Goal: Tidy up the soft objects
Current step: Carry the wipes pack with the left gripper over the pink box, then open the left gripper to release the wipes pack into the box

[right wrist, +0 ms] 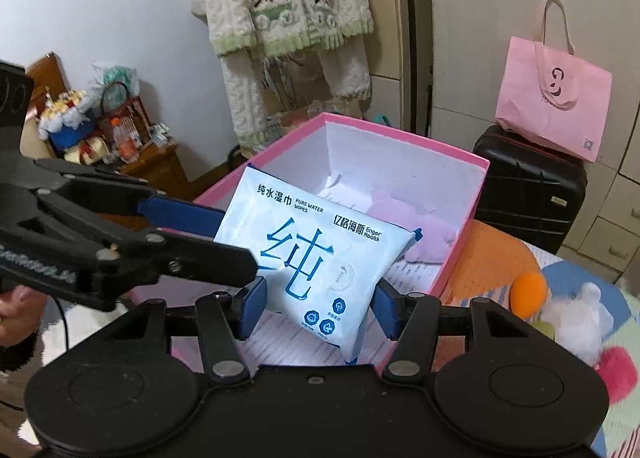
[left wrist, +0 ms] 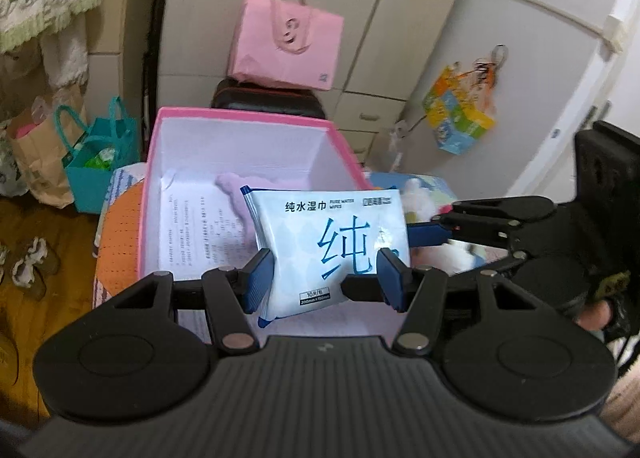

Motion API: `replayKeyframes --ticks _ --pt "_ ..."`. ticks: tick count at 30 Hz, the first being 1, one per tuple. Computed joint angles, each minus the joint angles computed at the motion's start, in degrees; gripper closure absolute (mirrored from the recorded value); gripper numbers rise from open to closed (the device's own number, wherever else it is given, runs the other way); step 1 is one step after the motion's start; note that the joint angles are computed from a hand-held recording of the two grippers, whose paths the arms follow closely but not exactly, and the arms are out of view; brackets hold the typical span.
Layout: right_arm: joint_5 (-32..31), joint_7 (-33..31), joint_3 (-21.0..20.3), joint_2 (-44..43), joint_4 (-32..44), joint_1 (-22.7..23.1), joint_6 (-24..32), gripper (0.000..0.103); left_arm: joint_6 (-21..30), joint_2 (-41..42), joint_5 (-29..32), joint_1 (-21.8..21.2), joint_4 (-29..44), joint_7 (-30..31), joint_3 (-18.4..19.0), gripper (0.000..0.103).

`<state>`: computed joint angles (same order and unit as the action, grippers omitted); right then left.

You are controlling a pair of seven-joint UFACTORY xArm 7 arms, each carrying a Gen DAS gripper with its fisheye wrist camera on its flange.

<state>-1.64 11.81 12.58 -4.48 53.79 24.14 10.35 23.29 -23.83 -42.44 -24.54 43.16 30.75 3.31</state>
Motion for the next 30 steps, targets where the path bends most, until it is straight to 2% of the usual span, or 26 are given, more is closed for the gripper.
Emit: replayKeyframes --ticks 6,10,13,16,20,25,30 --pt "-10.60 7.05 -0.24 5.05 4.81 -0.80 2.60 0.040 -2.19 5.13 -2.72 0.28 1.91 3.35 0.07 0.048" --pt "-16.35 9.97 -1.18 6.84 6.77 -0.03 3.92 0.040 -4.21 6.58 -1.01 1.80 2.19 2.28 -1.92 0.048" --pt "-20.59 12.88 -2.01 7.90 8.10 0.58 5.26 0.039 -6.81 7.39 2.95 3.34 2.02 -1.13 -4.05 0.046" --pt "-21.28 13.30 -2.33 7.82 7.87 0.68 4.87 0.033 -8.89 6.78 7.63 4.12 1.02 -4.87 -5.33 0.046" --pt "-24.84 16.21 -2.67 6.34 6.43 0.70 4.16 0.032 -9.83 5.08 12.64 4.04 -0.28 -8.89 -5.47 0.045" --pt "-23.49 15.19 -1.49 2.69 3.49 -0.51 3.51 0.032 -8.68 1.12 15.96 2.65 -2.11 -11.31 -4.46 0.042" --pt "-25.23 17.31 0.77 -3.05 -0.73 -2.31 3.28 0.032 -6.64 -4.47 19.47 1.47 -4.43 -14.27 -4.55 0.038"
